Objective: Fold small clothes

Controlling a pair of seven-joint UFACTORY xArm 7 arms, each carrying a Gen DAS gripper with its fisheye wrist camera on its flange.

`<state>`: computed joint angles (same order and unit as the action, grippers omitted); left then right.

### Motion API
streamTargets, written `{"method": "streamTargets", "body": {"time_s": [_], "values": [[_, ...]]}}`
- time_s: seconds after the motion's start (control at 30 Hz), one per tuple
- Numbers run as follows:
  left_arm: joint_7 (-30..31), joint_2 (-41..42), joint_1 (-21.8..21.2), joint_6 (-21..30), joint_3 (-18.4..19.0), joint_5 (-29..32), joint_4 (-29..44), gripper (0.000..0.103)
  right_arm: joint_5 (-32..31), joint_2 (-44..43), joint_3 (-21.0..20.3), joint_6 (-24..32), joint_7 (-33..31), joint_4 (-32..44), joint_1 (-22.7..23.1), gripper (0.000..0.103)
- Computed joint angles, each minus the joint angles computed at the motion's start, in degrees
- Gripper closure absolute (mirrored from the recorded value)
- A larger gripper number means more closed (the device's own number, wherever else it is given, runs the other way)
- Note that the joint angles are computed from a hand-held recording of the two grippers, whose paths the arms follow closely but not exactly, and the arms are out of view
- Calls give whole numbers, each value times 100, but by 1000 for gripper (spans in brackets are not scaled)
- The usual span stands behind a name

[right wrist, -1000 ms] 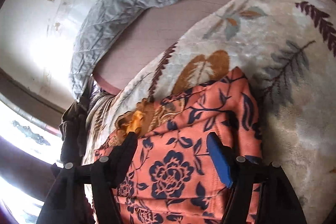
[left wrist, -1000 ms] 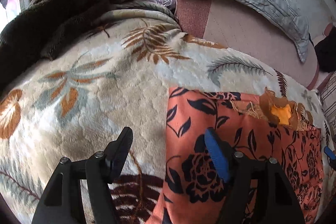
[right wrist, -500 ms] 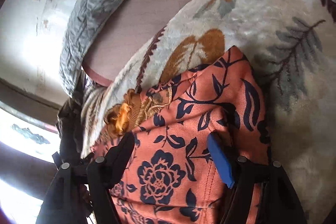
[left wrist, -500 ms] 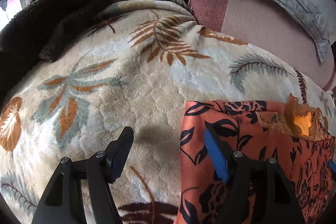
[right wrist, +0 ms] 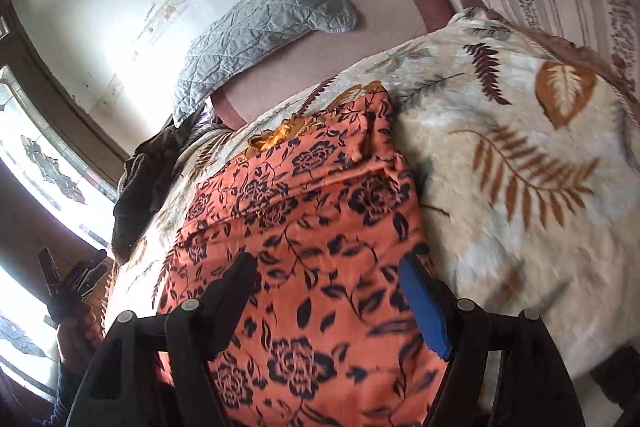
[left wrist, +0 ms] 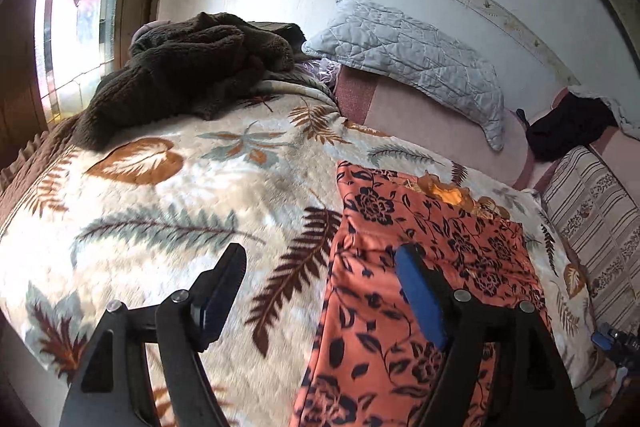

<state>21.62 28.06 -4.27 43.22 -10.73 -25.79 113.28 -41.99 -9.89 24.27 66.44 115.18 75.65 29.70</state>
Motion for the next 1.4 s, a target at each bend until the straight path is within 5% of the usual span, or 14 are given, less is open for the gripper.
{"method": "streamTargets", "body": {"time_s": [0.17, 0.4, 0.63, 0.77, 0.87, 0.93, 1.27, 1.3, 1.33, 1.37, 1.4], "values": [[507, -1233, 417, -11, 54, -757, -1911, 23, 431, -189, 347, 343, 948, -285, 351, 26], [374, -1689, 238, 460, 395, -750, -3021, 23, 1424, -855, 178, -1028, 1635, -1641, 189, 26], [56, -1782, 14, 314, 521, -198, -3306, 23, 1779, -962, 382, -1493, 1747, -2010, -65, 28], [-275, -1658, -66, 399, 554, 137, -3247, 23, 1928, -953, 360, -1691, 1571, -2078, -114, 46], [-280, -1578, -51, 587, 506, 130, -3182, 30, 2111, -921, 333, -1667, 1479, -2082, -121, 46], [-211, -1611, -73, 596, 480, 182, -3210, 46, 2210, -899, 321, -1621, 1419, -2057, -117, 46], [-340, -1546, -258, 464, 482, 638, -3258, 44, 2460, -630, 180, -1471, 925, -1813, -10, 46], [-376, -1545, -269, 411, 479, 664, -3269, 48, 2495, -619, 150, -1517, 850, -1831, 9, 46], [-383, -1559, -280, 353, 479, 714, -3297, 64, 2518, -644, 118, -1652, 805, -1906, 22, 57], [-339, -1569, -270, 323, 472, 718, -3309, 76, 2557, -667, 96, -1748, 776, -1965, 28, 85], [-213, -1558, -207, 419, 444, 556, -3257, 94, 2586, -666, 95, -1746, 751, -1959, 26, 89]]}}
